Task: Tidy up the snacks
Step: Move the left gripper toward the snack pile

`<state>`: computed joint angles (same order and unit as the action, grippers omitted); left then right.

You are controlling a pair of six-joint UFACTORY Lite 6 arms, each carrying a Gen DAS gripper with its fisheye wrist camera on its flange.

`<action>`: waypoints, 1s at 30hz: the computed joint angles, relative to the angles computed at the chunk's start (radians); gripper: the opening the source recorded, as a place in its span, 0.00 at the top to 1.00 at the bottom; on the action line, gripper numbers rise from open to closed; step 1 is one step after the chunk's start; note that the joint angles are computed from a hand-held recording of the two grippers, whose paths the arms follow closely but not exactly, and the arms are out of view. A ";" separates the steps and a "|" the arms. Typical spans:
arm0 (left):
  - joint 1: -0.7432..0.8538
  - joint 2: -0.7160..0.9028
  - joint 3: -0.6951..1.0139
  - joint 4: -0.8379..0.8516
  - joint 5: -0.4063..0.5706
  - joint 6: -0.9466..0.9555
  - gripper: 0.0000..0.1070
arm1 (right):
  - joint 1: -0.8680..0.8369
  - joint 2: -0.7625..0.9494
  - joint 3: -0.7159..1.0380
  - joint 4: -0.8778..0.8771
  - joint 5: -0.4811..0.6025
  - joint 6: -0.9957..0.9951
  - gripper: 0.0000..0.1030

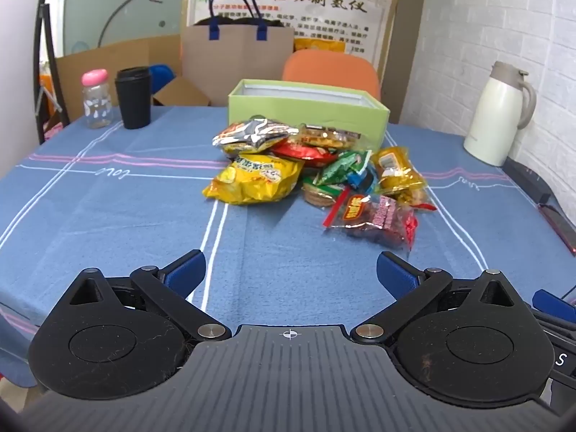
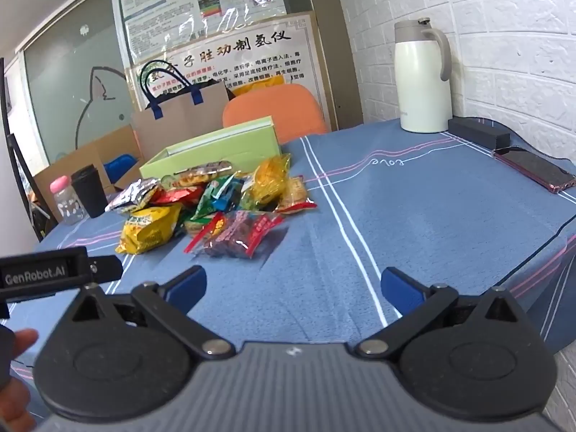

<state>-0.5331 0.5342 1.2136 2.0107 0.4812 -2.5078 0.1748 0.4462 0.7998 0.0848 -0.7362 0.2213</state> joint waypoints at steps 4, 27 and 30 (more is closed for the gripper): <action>0.005 0.000 0.002 0.022 -0.009 -0.008 0.15 | -0.010 0.001 0.004 -0.009 -0.001 0.014 0.00; 0.059 0.053 0.092 0.004 -0.053 0.008 0.14 | 0.036 -0.041 -0.058 -0.038 -0.178 -0.109 0.00; 0.093 0.083 0.132 0.017 -0.081 0.013 0.14 | 0.002 0.015 0.036 -0.119 -0.096 -0.041 0.00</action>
<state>-0.4406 0.6176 1.3460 2.0279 0.3998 -2.4946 0.1765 0.4609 0.8355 -0.0341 -0.8320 0.1808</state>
